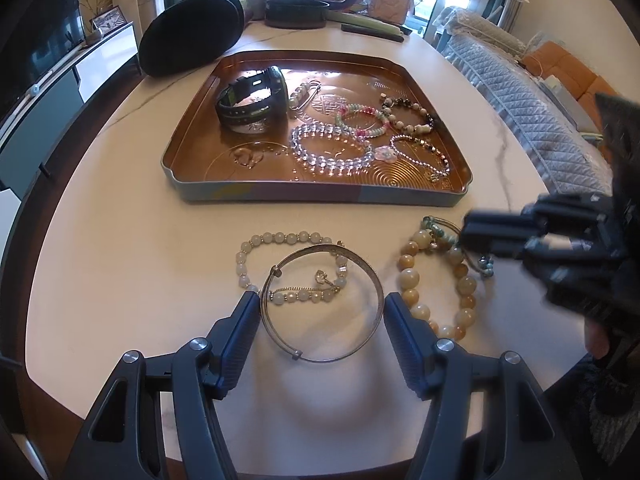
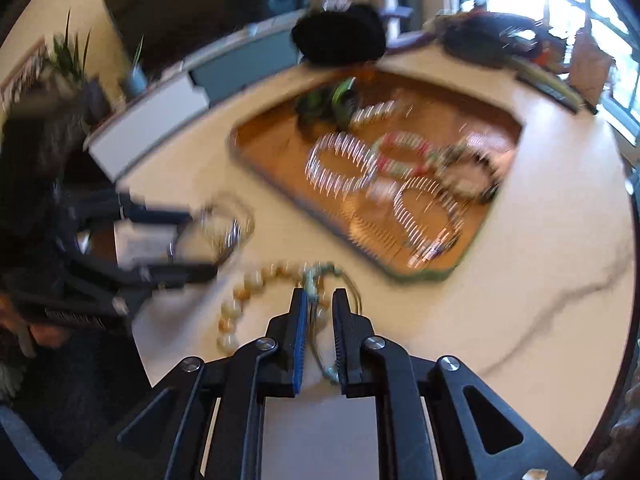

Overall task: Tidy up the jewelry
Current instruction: 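Grasp the green-bead bracelet with the right tool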

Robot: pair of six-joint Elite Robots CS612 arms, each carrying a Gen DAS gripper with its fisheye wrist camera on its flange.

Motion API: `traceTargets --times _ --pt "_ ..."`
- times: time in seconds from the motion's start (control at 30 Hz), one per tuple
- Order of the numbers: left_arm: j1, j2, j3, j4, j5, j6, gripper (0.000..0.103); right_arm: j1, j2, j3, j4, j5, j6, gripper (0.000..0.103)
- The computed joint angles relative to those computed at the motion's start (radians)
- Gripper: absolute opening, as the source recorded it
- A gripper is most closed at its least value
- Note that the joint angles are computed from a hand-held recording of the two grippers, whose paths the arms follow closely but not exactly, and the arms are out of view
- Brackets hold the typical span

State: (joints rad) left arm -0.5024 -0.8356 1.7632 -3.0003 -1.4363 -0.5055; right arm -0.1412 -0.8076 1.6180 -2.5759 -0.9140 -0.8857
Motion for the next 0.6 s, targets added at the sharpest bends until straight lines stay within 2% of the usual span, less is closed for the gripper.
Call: traceTargets --times 0.03,0.1,0.27,0.43,0.47,0.53,0.6 --pt "0.0 0.001 -0.001 0.0 0.001 -0.002 0.064 -0.004 0.001 -0.004 0.005 0.018 0.01 0.013" --pt "0.002 0.003 -0.004 0.01 0.002 -0.007 0.064 -0.003 0.004 -0.004 -0.022 0.008 0.034 0.013" --pt "0.002 -0.005 0.01 0.016 0.007 -0.011 0.064 0.018 0.007 -0.007 0.006 -0.045 -0.021 0.015" --pt "0.002 -0.017 0.029 0.0 0.011 -0.02 0.064 0.034 -0.007 0.028 -0.052 -0.087 -0.08 0.015" --pt "0.002 -0.017 0.03 -0.006 0.011 -0.019 0.064 0.035 -0.008 0.03 -0.053 -0.096 -0.086 0.012" --pt "0.0 -0.015 0.028 -0.015 0.015 -0.006 0.064 0.034 -0.007 0.036 -0.091 -0.109 -0.05 0.006" --pt "-0.006 -0.01 0.02 -0.009 0.035 0.015 0.064 0.029 -0.006 0.037 -0.109 -0.103 -0.015 0.006"
